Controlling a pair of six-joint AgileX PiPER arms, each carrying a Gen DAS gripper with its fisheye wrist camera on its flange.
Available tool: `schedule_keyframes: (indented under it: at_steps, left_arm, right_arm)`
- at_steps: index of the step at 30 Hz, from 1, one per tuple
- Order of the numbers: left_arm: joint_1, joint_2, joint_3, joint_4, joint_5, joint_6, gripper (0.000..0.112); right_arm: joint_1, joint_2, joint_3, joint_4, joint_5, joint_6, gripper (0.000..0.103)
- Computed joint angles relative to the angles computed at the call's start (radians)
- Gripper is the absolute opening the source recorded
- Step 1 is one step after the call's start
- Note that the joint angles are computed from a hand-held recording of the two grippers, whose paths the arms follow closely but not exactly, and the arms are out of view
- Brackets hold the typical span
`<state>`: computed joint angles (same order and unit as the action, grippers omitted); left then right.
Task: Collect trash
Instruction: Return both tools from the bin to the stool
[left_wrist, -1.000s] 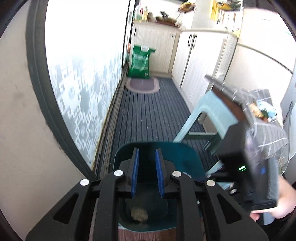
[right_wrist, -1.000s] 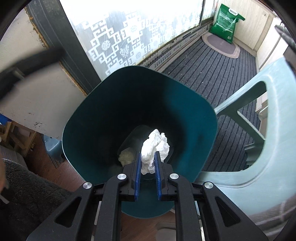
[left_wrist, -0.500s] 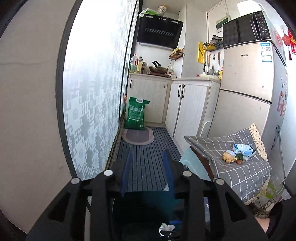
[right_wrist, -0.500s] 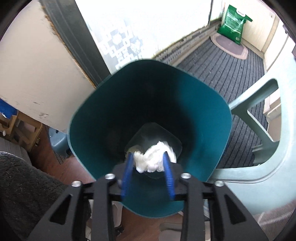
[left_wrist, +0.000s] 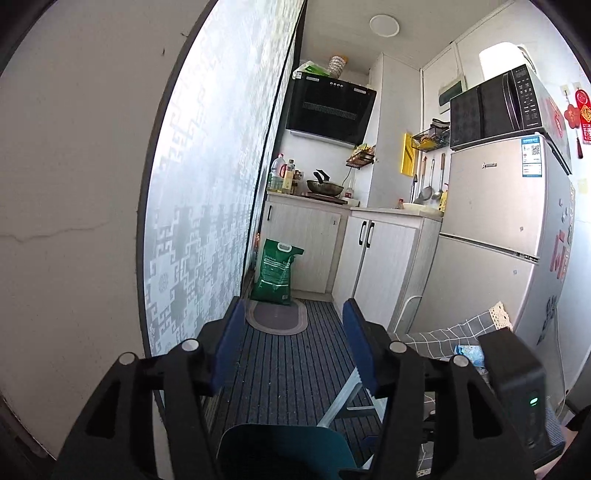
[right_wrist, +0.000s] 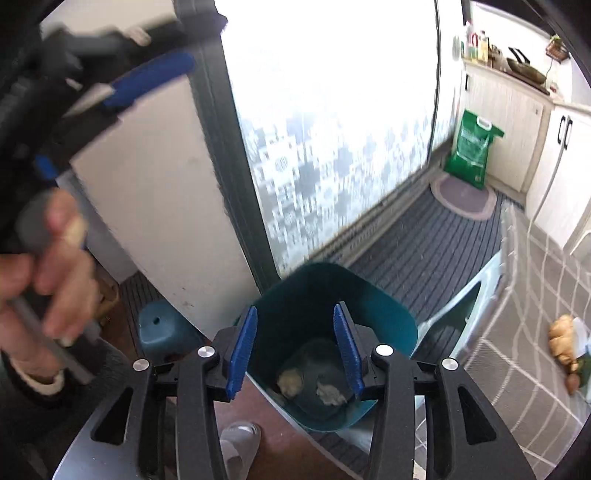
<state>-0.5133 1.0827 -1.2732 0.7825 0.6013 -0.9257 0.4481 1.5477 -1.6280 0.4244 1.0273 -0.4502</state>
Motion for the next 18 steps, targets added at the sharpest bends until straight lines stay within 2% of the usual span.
schedule_keyframes:
  at_steps: [5, 9, 13, 18]
  left_arm:
    - [-0.039, 0.049, -0.036, 0.014, 0.021, -0.031, 0.061]
    - [-0.087, 0.123, -0.104, -0.068, 0.025, 0.032, 0.068]
    - [-0.155, 0.236, -0.176, -0.111, 0.033, 0.079, 0.072]
    - [-0.202, 0.398, -0.301, -0.247, 0.069, 0.240, 0.072]
  right_arm:
    - [-0.066, -0.076, 0.009, -0.004, -0.011, -0.005, 0.044]
    - [-0.180, -0.119, -0.017, -0.017, 0.006, -0.031, 0.047]
    - [-0.356, -0.125, -0.068, 0.046, 0.047, -0.112, 0.053]
    - [-0.546, -0.107, -0.098, 0.094, 0.060, -0.230, 0.055]
